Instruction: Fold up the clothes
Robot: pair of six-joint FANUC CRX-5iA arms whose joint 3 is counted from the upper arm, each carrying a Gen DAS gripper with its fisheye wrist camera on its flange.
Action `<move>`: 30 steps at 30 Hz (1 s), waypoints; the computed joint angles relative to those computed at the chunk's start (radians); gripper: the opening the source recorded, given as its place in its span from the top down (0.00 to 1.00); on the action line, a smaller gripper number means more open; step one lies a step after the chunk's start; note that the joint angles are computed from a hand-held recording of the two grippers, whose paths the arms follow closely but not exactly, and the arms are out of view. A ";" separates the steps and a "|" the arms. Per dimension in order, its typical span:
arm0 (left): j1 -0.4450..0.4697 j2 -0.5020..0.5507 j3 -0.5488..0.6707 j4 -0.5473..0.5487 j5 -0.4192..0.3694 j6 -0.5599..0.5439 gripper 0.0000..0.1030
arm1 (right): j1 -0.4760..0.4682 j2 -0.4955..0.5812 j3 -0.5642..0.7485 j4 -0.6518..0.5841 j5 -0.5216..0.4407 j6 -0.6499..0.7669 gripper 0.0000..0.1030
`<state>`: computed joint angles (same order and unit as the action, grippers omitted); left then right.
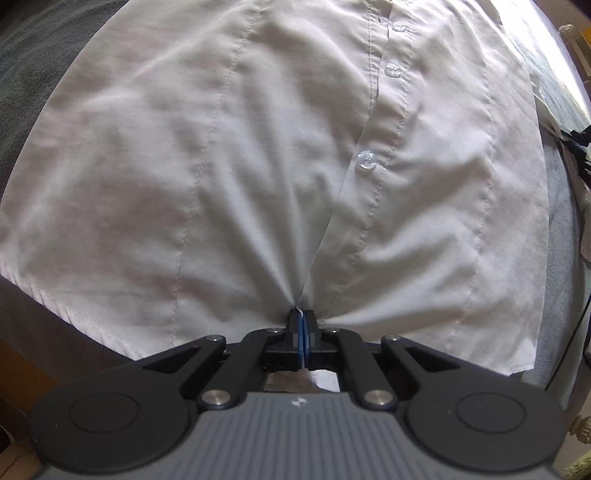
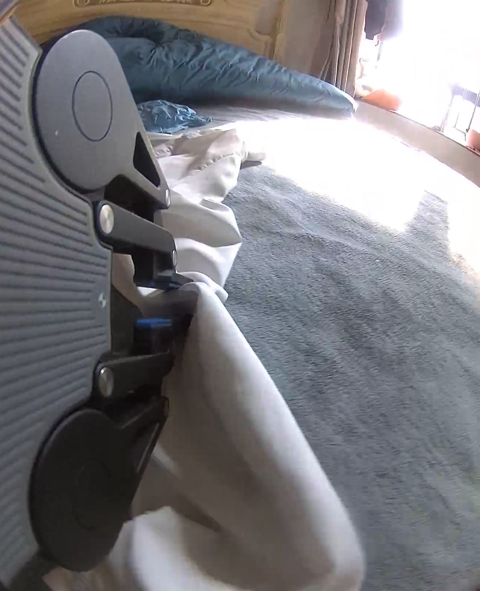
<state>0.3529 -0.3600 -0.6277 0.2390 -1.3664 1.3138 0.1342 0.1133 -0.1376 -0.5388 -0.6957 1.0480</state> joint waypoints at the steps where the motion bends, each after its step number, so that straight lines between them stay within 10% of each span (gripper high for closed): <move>1: 0.005 0.007 0.003 0.004 -0.005 -0.005 0.96 | 0.024 0.010 -0.001 0.100 0.031 -0.045 0.94; 6: 0.006 0.057 0.041 0.009 -0.039 -0.059 0.96 | 0.085 0.068 -0.016 0.531 0.110 -0.219 0.91; 8: 0.003 0.081 0.065 0.011 -0.060 -0.093 0.97 | 0.074 0.091 0.047 0.512 0.011 -0.158 0.83; 11: 0.023 0.115 0.090 0.042 -0.103 -0.133 0.86 | 0.092 0.074 0.103 0.507 -0.165 -0.098 0.41; 14: 0.054 0.129 0.104 0.088 -0.146 -0.183 0.66 | 0.156 0.023 0.097 0.573 -0.311 -0.101 0.37; 18: 0.098 0.123 0.135 0.110 -0.211 -0.265 0.64 | 0.231 -0.044 0.103 0.619 -0.403 -0.106 0.36; 26: 0.013 0.228 0.126 0.315 0.016 -0.311 0.67 | 0.176 0.176 0.435 0.164 -0.142 0.237 0.36; 30: -0.050 0.293 0.116 0.385 0.092 -0.419 0.69 | 0.133 0.488 0.796 0.035 -0.248 0.270 0.36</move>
